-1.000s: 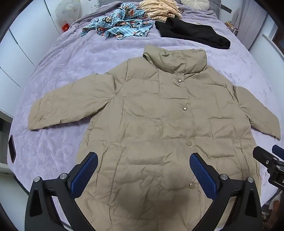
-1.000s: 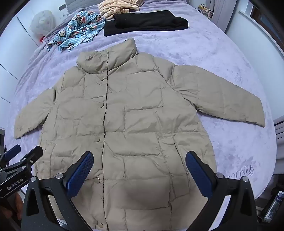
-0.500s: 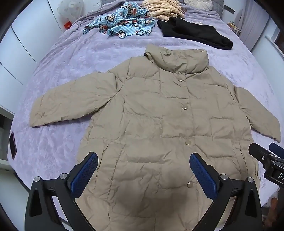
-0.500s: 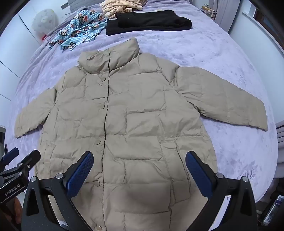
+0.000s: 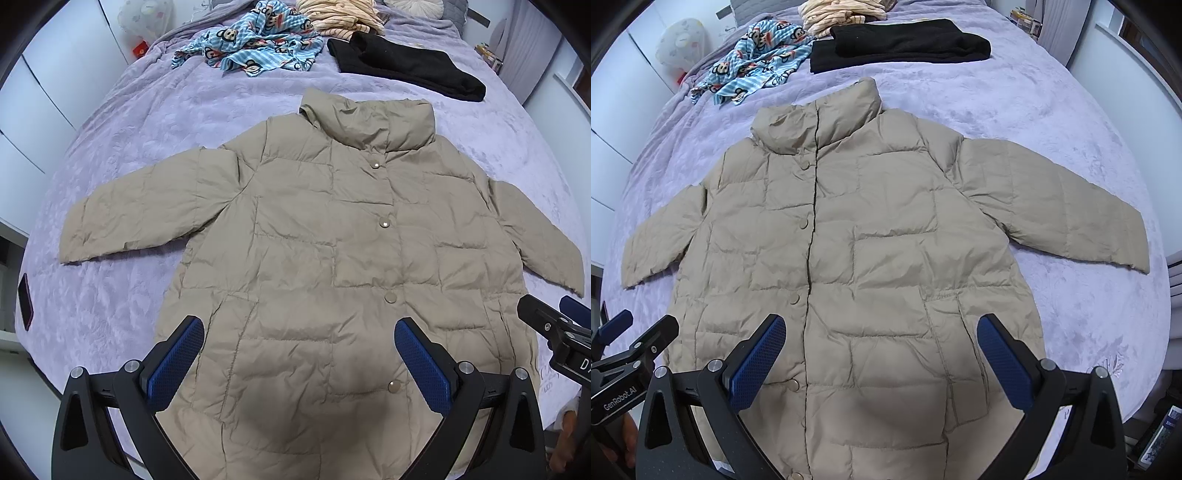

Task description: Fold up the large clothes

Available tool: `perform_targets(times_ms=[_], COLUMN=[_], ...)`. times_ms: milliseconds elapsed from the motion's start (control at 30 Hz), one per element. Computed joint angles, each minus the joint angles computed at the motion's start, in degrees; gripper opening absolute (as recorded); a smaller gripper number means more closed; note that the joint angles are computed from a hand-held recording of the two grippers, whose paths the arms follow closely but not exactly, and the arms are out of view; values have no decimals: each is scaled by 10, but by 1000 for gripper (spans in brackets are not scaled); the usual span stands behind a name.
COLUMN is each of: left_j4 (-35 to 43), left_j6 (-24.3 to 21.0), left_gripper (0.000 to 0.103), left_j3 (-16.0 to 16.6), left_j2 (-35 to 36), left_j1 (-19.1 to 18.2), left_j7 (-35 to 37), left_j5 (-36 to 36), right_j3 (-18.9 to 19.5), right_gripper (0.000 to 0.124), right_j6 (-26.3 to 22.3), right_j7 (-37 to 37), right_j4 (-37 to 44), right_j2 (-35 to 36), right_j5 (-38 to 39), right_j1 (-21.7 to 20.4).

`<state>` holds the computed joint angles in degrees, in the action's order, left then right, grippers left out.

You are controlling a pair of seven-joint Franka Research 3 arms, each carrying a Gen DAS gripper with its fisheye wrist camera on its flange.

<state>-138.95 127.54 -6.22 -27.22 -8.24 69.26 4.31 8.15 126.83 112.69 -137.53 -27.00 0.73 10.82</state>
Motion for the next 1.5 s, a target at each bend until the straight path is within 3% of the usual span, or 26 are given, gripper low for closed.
perform_targets(times_ms=[1500], left_j4=[0], left_j6=[-3], left_gripper=[103], left_j3=[0], left_j2=[2], left_j1=[2], left_j7=[1], left_j5=[0], right_j3=[-4], right_gripper=[103], right_j6=[7], right_j7=[-3], right_j4=[7], right_j2=[12], right_j5=[2], right_j1=[0])
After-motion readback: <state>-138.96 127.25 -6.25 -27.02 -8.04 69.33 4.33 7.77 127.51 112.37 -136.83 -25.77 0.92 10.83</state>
